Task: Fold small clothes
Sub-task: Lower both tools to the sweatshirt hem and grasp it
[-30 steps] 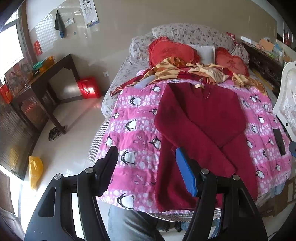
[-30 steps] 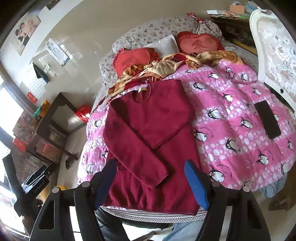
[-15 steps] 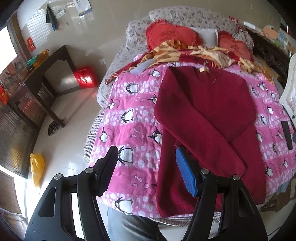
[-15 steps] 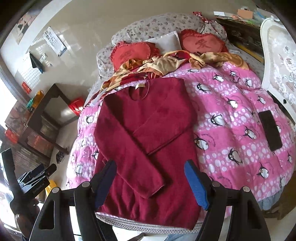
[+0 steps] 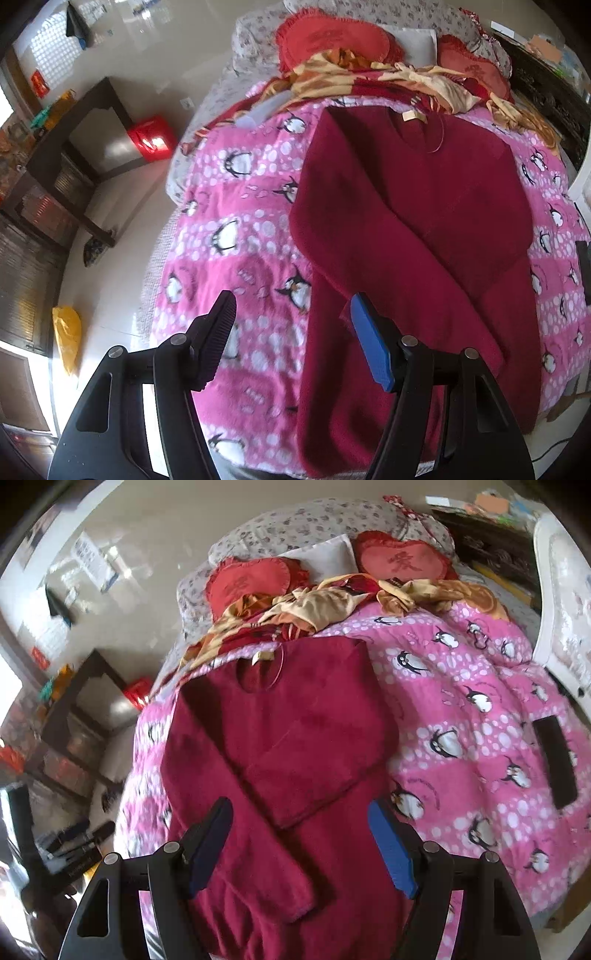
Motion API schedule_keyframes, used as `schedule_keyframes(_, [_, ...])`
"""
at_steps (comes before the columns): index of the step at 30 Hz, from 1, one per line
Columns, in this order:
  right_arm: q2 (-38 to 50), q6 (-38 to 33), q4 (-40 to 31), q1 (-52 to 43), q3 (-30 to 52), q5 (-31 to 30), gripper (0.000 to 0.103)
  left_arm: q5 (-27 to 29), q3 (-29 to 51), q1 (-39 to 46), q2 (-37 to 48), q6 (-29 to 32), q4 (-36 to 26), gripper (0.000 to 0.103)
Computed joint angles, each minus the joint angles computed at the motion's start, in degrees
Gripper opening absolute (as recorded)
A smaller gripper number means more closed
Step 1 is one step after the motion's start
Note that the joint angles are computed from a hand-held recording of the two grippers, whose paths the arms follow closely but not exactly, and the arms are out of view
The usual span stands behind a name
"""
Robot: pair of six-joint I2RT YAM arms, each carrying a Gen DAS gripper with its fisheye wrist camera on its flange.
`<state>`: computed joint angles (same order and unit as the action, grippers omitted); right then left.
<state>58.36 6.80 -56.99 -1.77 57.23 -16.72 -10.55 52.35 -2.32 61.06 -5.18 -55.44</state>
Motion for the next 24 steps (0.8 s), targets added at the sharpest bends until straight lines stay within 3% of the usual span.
schedule_keyframes(7, [16.81,-7.12,6.83,-3.38,6.17,-2.96,0.073,9.25,10.51,5.14,21.95,5.37,10.96,0.065])
schedule_keyframes(10, [26.32,-10.21,8.30,-4.69,12.39,-5.21,0.073,13.03,20.98,7.29,35.15,7.02,10.49,0.065])
schedule_keyframes(14, [43.43,-10.60,6.20,-6.81,26.59,-8.00,0.073,12.46,34.29,6.51,46.31,9.48,10.72,0.065])
schedule_keyframes(16, [53.30,-10.78,3.81,-7.44,37.11,-8.80,0.073,10.77,43.53,6.15,53.56,8.04,8.50,0.065])
schedule_keyframes(19, [64.85,-9.71,-1.25,-7.98,51.65,-9.43,0.073,13.77,58.61,6.79,65.30,6.08,1.59,0.064])
schedule_keyframes(21, [71.42,-9.02,-5.29,-8.34,60.42,-10.73,0.072,13.19,65.83,6.59,70.95,4.77,-1.61,0.055])
schedule_keyframes(23, [77.95,-8.67,-9.51,-8.30,68.97,-10.89,0.062,9.52,69.55,5.57,74.36,5.18,-2.52,0.026])
schedule_keyframes(24, [79.86,-8.29,-10.62,-8.10,71.53,-10.02,0.056,10.58,71.06,5.77,75.80,5.08,-3.47,0.017])
